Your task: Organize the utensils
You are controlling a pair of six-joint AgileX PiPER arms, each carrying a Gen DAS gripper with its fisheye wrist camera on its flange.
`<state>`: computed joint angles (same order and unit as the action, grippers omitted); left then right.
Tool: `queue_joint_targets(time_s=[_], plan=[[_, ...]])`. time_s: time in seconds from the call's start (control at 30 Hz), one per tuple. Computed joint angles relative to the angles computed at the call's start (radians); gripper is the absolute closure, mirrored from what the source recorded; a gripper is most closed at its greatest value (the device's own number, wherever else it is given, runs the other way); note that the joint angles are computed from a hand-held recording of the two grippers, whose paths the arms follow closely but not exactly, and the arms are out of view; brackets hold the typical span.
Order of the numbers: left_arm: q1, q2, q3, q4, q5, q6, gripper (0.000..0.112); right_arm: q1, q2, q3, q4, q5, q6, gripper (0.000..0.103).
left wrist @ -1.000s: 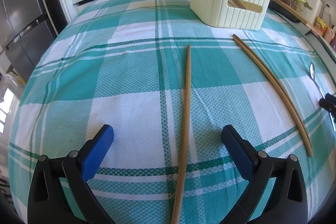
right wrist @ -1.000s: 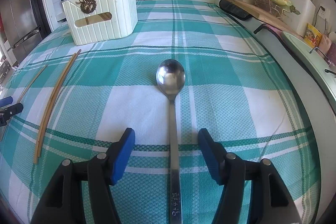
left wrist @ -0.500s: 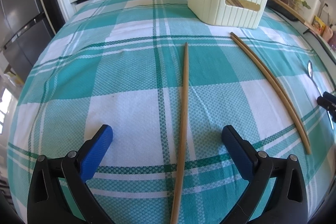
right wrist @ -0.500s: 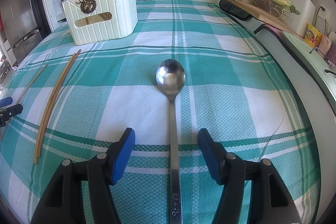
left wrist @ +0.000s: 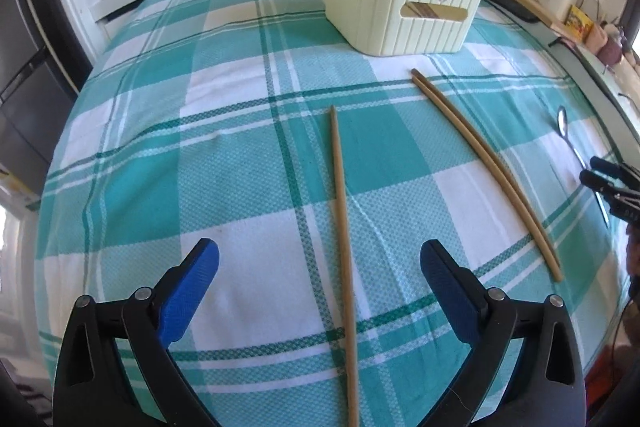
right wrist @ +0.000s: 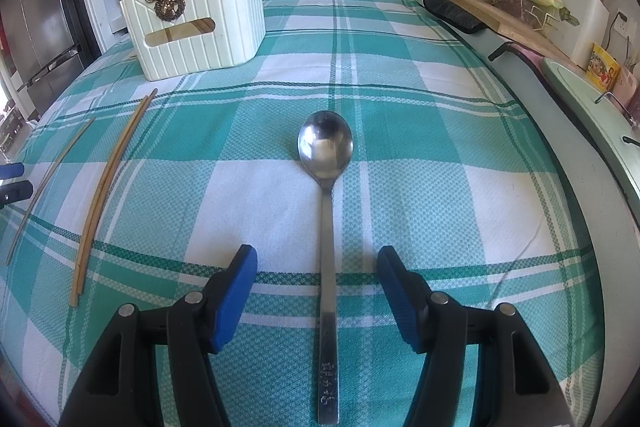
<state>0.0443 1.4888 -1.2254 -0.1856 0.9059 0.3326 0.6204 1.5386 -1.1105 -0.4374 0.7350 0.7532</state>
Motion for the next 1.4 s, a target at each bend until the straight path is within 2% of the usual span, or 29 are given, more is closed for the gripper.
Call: queue_joint_targets(time_s=[0.13, 0.2, 0.33, 0.43, 0.53, 0.57, 0.6, 0.63, 0.77, 0.93, 1.07, 1.27, 1.4], plan=[[-0.016, 0.083, -0.063, 0.031, 0.010, 0.010, 0.014, -0.046, 0.033, -0.057, 0.041, -0.005, -0.084, 0.039], [-0.020, 0.133, -0.104, 0.022, 0.035, 0.015, 0.019, -0.071, 0.075, -0.104, 0.063, -0.009, -0.125, 0.039], [-0.042, 0.191, -0.159, 0.054, 0.036, -0.011, 0.020, -0.102, 0.174, -0.204, 0.085, 0.003, -0.183, 0.039], [-0.054, 0.224, -0.206, 0.064, 0.058, -0.038, 0.021, -0.105, 0.204, -0.231, 0.072, -0.020, -0.192, 0.039], [-0.070, 0.235, -0.227, 0.062, 0.063, -0.047, 0.032, -0.109, 0.224, -0.251, 0.071, -0.037, -0.186, 0.039], [-0.076, 0.233, -0.229, 0.059, 0.062, -0.047, 0.042, -0.108, 0.229, -0.255, 0.059, -0.040, -0.166, 0.040], [-0.081, 0.226, -0.224, 0.053, 0.056, -0.041, 0.055, -0.105, 0.232, -0.258, 0.044, -0.040, -0.143, 0.046], [-0.090, 0.217, -0.212, 0.062, 0.042, -0.049, 0.061, -0.101, 0.231, -0.255, 0.020, -0.046, -0.115, 0.068], [-0.097, 0.178, -0.158, 0.055, -0.013, -0.062, 0.107, -0.106, 0.208, -0.220, 0.004, -0.095, -0.071, 0.067], [-0.068, 0.103, -0.083, -0.011, -0.073, -0.046, 0.108, -0.093, 0.092, -0.132, -0.012, -0.194, -0.052, 0.067], [-0.029, -0.032, -0.035, -0.116, -0.093, 0.021, 0.108, -0.051, -0.021, -0.096, -0.019, -0.230, -0.073, 0.067], [0.067, -0.191, -0.040, -0.299, -0.052, 0.129, 0.108, 0.047, -0.125, -0.099, -0.099, -0.196, -0.010, 0.067], [0.118, -0.248, -0.039, -0.383, -0.030, 0.177, 0.108, 0.096, -0.150, -0.112, -0.157, -0.178, 0.052, 0.067]])
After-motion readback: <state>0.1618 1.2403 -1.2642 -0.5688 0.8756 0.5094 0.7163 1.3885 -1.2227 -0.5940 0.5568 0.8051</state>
